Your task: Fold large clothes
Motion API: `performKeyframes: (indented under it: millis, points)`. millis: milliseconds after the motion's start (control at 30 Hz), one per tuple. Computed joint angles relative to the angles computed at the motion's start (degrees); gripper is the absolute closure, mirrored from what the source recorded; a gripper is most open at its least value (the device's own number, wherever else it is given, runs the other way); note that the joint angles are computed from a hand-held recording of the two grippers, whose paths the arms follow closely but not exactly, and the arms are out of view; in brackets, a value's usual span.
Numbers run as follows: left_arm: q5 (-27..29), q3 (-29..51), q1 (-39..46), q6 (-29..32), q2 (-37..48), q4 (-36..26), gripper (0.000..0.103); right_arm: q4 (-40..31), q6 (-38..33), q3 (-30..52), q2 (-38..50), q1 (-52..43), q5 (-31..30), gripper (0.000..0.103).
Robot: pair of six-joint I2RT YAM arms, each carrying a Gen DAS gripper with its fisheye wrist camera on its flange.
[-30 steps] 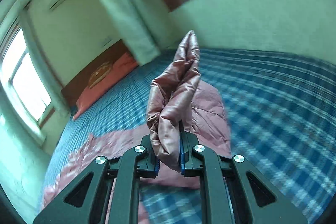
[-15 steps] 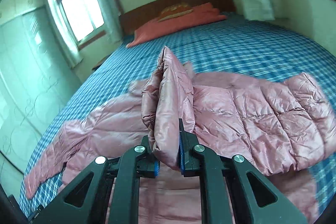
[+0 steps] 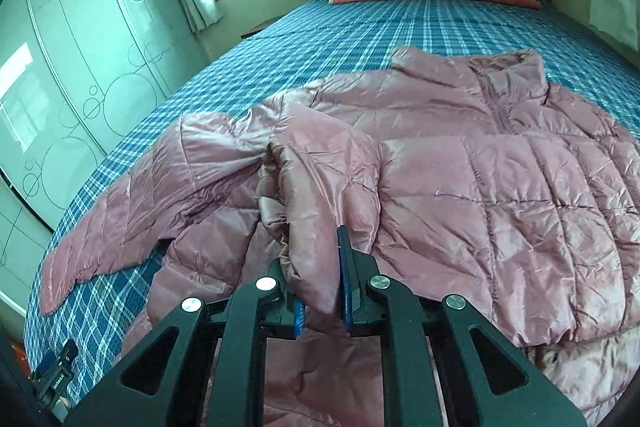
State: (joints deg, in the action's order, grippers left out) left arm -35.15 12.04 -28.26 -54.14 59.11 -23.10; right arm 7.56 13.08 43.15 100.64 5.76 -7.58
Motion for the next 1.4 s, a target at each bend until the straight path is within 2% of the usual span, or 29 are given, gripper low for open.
performKeyframes:
  millis: [67,100,167,200,300,433,567,700,767,833,933,1033,1100,1167,1200,1267,1400]
  points:
    - [-0.04,-0.06,-0.23,-0.26,-0.36,-0.42,0.002,-0.16,-0.27,-0.19,0.42,-0.03,-1.11,0.08]
    - [0.14,-0.13,0.14,0.15,-0.22,0.1,0.002,0.13,-0.45,-0.75,-0.14,-0.37,-2.56,0.067]
    - [-0.1,-0.03,-0.51,-0.58,-0.5,-0.65,0.002,0.37,-0.13,-2.6,-3.01,-1.08,-4.57,0.05]
    - [-0.23,-0.19,-0.91,-1.03,-0.23,-0.44,0.002,0.38,-0.32,-3.96,-5.45,-1.84,-5.61,0.049]
    - [-0.15,-0.24,-0.49,-0.52,0.38,0.54,0.002,-2.08,-2.85,-7.45,-14.39,-7.45,-7.98,0.049]
    - [-0.16,-0.26,-0.41,-0.42,-0.45,-0.14,0.002,-6.88,-10.08,-8.19,-22.55,-24.05,-9.25,0.05]
    - [-0.19,-0.34,-0.52,-0.51,-0.79,-0.39,0.002,-7.39,-15.0,-3.32,-15.39,-39.72,-8.08,0.061]
    - [-0.25,-0.32,-0.57,-0.54,-0.4,-0.05,0.002,-8.31,-19.32,1.97,-2.52,-46.68,-5.76,0.061]
    - [-0.19,-0.41,-0.51,-0.48,-0.41,0.11,0.002,-6.85,-20.98,1.8,0.42,-47.52,-7.16,0.063]
    - [-0.38,-0.29,-1.07,-1.13,-0.99,-0.85,0.002,-7.33,-21.68,1.53,-0.96,-46.18,-5.3,0.063]
    - [-0.45,-0.32,-1.01,-1.04,-0.9,-0.75,0.002,-7.09,-19.51,3.28,-2.22,-45.61,-6.02,0.063]
    - [-0.11,-0.71,-0.31,-0.26,-0.63,0.51,0.002,-5.79,-17.22,6.9,0.26,-44.79,-4.56,0.062]
    - [-0.27,-0.49,-0.59,-0.54,-0.37,0.34,0.002,-6.32,-16.99,11.13,4.98,-44.07,-2.12,0.06]
    - [-0.36,-0.45,-0.79,-0.78,-0.6,-0.08,0.002,-11.26,-16.96,17.1,11.81,-43.87,-0.78,0.06]
    - [-0.27,-0.57,-0.62,-0.58,-0.48,0.33,0.002,-11.09,-17.46,17.78,12.63,-43.91,-1.13,0.059]
    - [-0.28,-0.64,-0.65,-0.59,-0.86,0.12,0.002,-13.71,-17.56,19.27,11.77,-42.74,0.82,0.059]
    - [-0.44,-0.49,-0.88,-0.84,-0.91,-0.38,0.002,-9.14,-15.93,16.37,9.21,-42.15,-0.11,0.059]
